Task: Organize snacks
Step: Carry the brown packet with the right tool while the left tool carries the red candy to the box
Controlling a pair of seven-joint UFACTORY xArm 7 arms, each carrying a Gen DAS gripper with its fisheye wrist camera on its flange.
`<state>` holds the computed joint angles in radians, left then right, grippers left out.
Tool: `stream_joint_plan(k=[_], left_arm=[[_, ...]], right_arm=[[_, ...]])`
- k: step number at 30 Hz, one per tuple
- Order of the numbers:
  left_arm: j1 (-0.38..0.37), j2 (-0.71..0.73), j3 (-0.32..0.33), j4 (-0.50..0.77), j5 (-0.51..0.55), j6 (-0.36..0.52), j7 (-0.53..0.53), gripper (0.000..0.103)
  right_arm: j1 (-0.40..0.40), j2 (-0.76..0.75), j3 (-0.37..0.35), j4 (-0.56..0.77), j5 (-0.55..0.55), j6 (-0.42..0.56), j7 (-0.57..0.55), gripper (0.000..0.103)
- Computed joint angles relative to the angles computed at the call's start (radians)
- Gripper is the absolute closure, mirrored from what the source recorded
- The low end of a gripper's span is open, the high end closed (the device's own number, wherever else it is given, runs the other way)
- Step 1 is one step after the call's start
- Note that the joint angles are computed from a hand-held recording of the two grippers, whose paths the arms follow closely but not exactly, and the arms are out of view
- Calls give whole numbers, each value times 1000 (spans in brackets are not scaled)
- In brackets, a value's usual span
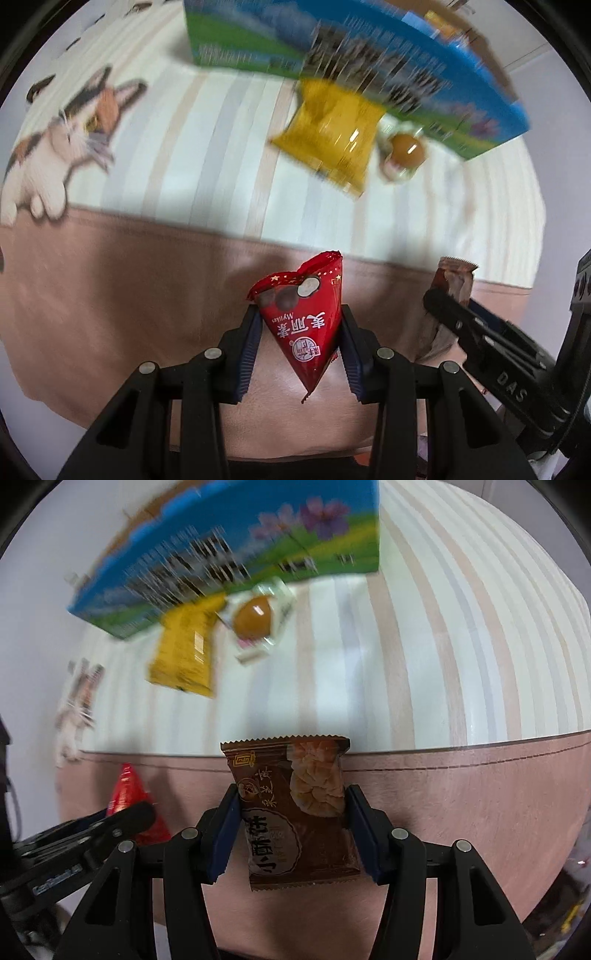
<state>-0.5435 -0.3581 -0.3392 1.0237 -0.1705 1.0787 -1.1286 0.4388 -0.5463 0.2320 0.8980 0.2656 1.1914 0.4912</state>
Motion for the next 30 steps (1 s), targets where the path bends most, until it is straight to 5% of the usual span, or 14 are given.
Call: stream_joint_plan(k=[7,15,23,28,30], left_arm=[[47,45,34,174,59,-5,85,65],[114,227,97,498,112,59,288,65],[152,520,160,882,155,203,436,65],[167,668,190,1015,122,259,500,63],[168,771,196,1141,104,375,520,58]], right_arm=[[-16,47,-36,204,28,-2,-20,44],[-74,302,-36,580,-32,-5,-28,44],[-113,629,-68,957,-134,121,-28,44],[-92,827,-90,1161,-199,219,-26,44],[-82,915,-98,1259,-214,287,-35,42]])
